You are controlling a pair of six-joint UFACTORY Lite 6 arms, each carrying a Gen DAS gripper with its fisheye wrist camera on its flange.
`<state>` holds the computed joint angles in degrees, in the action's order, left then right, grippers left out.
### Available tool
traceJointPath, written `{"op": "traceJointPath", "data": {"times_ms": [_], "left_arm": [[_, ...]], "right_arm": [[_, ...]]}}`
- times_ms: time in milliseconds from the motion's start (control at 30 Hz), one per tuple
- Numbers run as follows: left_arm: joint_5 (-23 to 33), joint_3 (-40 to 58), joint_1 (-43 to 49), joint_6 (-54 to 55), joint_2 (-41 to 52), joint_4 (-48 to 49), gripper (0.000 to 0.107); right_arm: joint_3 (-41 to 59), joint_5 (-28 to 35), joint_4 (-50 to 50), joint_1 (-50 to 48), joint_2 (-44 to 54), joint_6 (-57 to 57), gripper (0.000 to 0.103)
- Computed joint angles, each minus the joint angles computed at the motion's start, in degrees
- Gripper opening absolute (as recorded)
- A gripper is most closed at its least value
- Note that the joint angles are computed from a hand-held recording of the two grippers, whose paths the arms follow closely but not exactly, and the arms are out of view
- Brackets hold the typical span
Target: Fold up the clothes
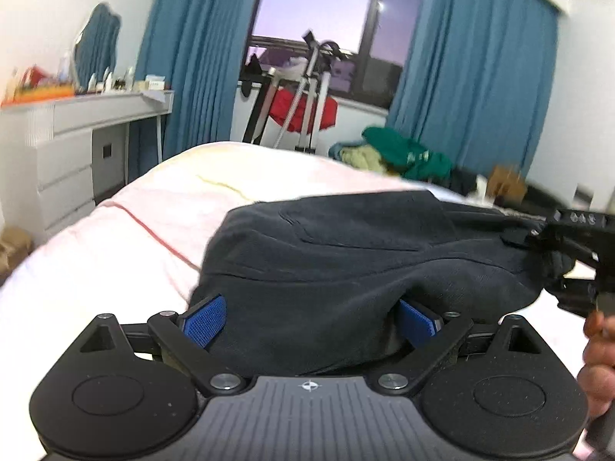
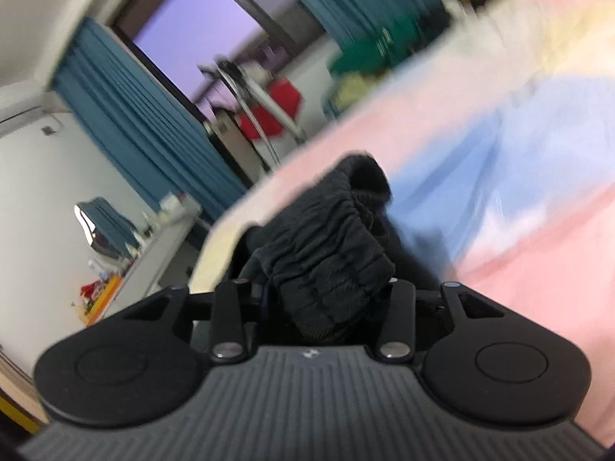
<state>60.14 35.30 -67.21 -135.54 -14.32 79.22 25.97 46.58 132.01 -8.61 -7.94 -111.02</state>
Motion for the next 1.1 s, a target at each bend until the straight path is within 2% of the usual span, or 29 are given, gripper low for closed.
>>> {"op": "traceJointPath", "data": {"times_ms": [67, 167, 233, 333, 400, 467, 533, 567, 600, 733, 900, 967, 1033, 1100], "left_arm": [[1.28, -0.95, -0.43, 0.51, -1.93, -0.49, 0.096], [1.4, -1.39, 0.01, 2.55, -2.66, -2.46, 0.097], [0.06, -1.4, 1.46, 3.46, -2.57, -4.45, 0.097], [-1.94, -2.47, 4.02, 4.03, -3.5, -7.12, 0.097], [-3.43, -3.36, 5.88, 3.98, -4.63, -7.94, 0.097], [-3.47, -4.27, 6.42, 4.06, -6.22, -8.58, 0.097], [-2.04, -4.94, 6.09, 4.73, -7.89, -9.48, 0.097], [-1.5, -5.13, 6.09, 5.09, -8.58, -9.79, 0.097], [-1.08, -5.34, 6.17, 5.47, -9.29, -10.08, 0.097], [-1.49, -6.18, 7.65, 6.66, -11.57, -10.65, 0.098], [-2.43, -6.67, 9.39, 8.7, -14.44, -11.58, 0.098], [-3.35, -6.47, 10.25, 10.2, -15.96, -12.71, 0.098], [-6.09, -7.67, 11.59, 12.44, -20.78, -14.15, 0.096], [-11.73, -10.32, 14.18, 17.72, -30.29, -16.59, 0.096]], "right_arm": [[-1.9, -0.04, 3.59, -0.12, -3.62, -3.59, 0.043], [-1.16, -4.62, 4.78, -0.82, -4.55, -4.44, 0.043], [2.32, -9.87, -1.08, -2.41, -0.09, 2.86, 0.044], [7.76, -11.42, -15.05, -5.71, 7.8, 17.28, 0.047], [9.93, -11.8, -20.74, -6.58, 9.9, 22.74, 0.052], [10.4, -12.55, -22.97, -6.34, 9.34, 24.43, 0.062], [10.68, -12.18, -25.48, -6.86, 9.81, 25.89, 0.068], [10.86, -11.83, -26.76, -7.18, 10.22, 26.67, 0.077], [10.71, -11.46, -27.19, -7.4, 10.67, 26.86, 0.08], [11.67, -11.4, -27.92, -5.93, 12.91, 26.69, 0.087], [15.58, -10.37, -27.11, -3.49, 18.64, 28.61, 0.09], [15.28, -6.87, -29.07, -3.56, 18.11, 27.94, 0.091], [13.68, -1.15, -29.84, -5.1, 17.1, 26.2, 0.091], [12.22, 0.63, -29.92, -5.95, 15.81, 25.61, 0.09]]}}
